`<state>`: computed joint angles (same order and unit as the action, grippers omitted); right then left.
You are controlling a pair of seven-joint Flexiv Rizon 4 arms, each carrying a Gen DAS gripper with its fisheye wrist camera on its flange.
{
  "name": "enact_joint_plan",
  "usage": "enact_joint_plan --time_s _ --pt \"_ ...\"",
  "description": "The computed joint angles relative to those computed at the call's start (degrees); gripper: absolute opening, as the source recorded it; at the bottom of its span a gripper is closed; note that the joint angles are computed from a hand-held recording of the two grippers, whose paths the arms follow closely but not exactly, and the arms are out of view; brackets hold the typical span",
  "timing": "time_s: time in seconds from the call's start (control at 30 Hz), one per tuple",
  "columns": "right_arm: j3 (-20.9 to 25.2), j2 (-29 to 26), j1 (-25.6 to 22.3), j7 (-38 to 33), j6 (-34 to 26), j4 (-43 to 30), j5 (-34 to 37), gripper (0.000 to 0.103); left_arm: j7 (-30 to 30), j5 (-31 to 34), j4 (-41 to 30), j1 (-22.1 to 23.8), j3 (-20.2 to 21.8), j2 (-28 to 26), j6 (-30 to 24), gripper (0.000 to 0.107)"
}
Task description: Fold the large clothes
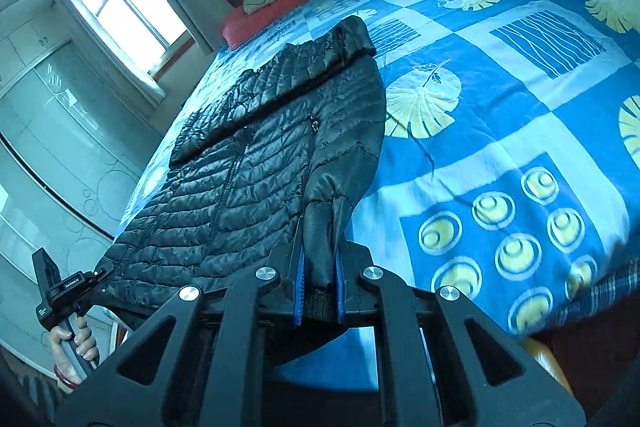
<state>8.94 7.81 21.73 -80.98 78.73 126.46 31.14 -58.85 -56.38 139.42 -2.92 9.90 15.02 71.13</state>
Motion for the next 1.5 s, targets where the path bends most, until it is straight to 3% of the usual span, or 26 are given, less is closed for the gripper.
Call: enact_joint_plan --time_s 0.17,0.4,0.63,0.77,0.93,1.13,1.27,1.5 --pt "-1.17 4.3 1.14 -0.9 -1.64 2.34 4.05 0.011 -2.59 4.11 2.23 0.95 1.17 4.32 -2.77 0.012" --pt "-8.84 7.64 6.04 -12.0 -5.11 -1.41 20.32 0.011 -3.65 1.08 1.94 -0.24 3.44 9.16 -5.93 0.012" --pt "-15.11 1.27 6.31 -29.37 -10.48 -14.31 37.6 0.011 7.95 -11.83 -6.71 -2.84 2.77 2.68 -5.91 0.012" --pt "-16.84 -6.44 4.14 -33.81 -16.38 -24.51 42.27 0.011 13.27 -15.98 -13.73 -0.3 0.5 -4.31 -7.27 0.012" --pt "-16.16 -16.19 1.07 -32.91 -19.73 -36.06 43.0 0.011 15.09 -18.56 -23.23 4.62 -2.56 -14.04 -10.63 0.013" --pt "-15.17 -28.49 -0.61 -25.85 -21.14 -49.03 38.02 0.012 12.17 -17.45 -34.32 10.18 -7.42 -26.26 -12.5 0.013" --pt "-15.31 -36.92 -0.78 -17.79 -23.11 -56.93 32.31 0.012 5.1 -11.1 -41.44 13.48 -10.12 -34.74 -13.76 0.013" --pt "-15.63 -49.79 -1.29 -5.44 -26.96 -69.21 22.56 0.012 -4.87 -0.13 -50.14 17.08 -13.47 -44.91 -15.18 0.013"
